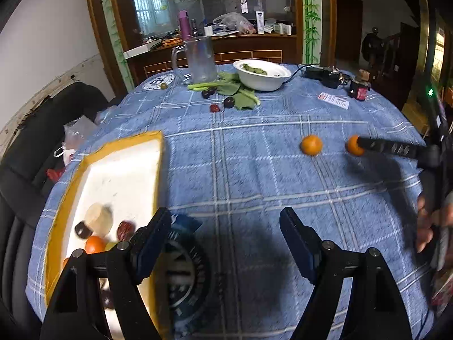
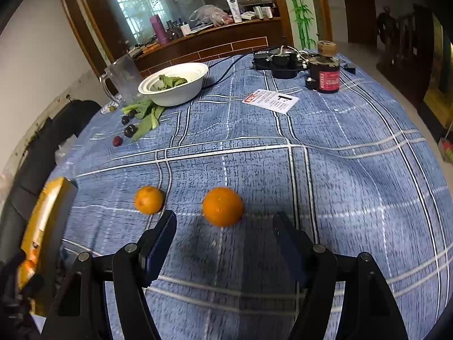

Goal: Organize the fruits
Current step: 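Grasp a mandarin with the right tool while the left tool grasps the other mandarin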

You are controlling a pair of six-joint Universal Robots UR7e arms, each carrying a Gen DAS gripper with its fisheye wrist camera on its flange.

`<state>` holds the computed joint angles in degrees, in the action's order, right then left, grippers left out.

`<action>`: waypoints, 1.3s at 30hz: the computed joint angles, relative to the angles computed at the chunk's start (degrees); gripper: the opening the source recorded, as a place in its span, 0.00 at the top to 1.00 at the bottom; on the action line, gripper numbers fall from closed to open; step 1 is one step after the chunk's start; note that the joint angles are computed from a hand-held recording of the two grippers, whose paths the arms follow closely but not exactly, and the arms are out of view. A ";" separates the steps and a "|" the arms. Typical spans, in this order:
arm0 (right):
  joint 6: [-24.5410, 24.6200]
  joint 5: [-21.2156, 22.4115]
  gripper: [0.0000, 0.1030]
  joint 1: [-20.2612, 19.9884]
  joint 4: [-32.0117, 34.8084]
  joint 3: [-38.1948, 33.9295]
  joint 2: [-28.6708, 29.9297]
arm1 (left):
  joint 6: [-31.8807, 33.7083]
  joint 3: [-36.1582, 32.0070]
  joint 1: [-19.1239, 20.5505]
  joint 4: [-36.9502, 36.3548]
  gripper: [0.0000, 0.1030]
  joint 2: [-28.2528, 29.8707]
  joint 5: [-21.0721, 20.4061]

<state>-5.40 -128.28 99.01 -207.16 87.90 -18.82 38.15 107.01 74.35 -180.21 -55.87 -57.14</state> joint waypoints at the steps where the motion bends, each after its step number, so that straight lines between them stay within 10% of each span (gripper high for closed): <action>1: -0.67 -0.55 0.28 -0.05 0.54 -0.79 0.51 | -0.80 -1.09 0.03 1.18 0.24 0.69 -0.66; 10: -5.28 -2.45 0.29 -0.27 3.01 -6.11 3.68 | -7.40 -12.58 0.61 10.96 0.24 9.72 -6.96; 15: -6.47 -3.16 0.60 -0.10 3.68 -7.46 4.69 | -10.34 -17.70 0.70 14.82 0.24 14.02 -8.08; 25: -4.09 -0.46 0.64 -0.90 1.95 -4.62 3.15 | -8.79 -21.92 0.46 15.76 0.25 18.31 -12.25; 39: -0.41 3.86 0.64 -1.91 0.70 -1.53 1.28 | -3.38 -21.27 1.53 18.12 0.71 17.92 -17.61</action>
<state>-5.81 -124.42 97.10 -206.46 86.37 -17.54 34.77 85.74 75.88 -162.09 -37.96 -74.75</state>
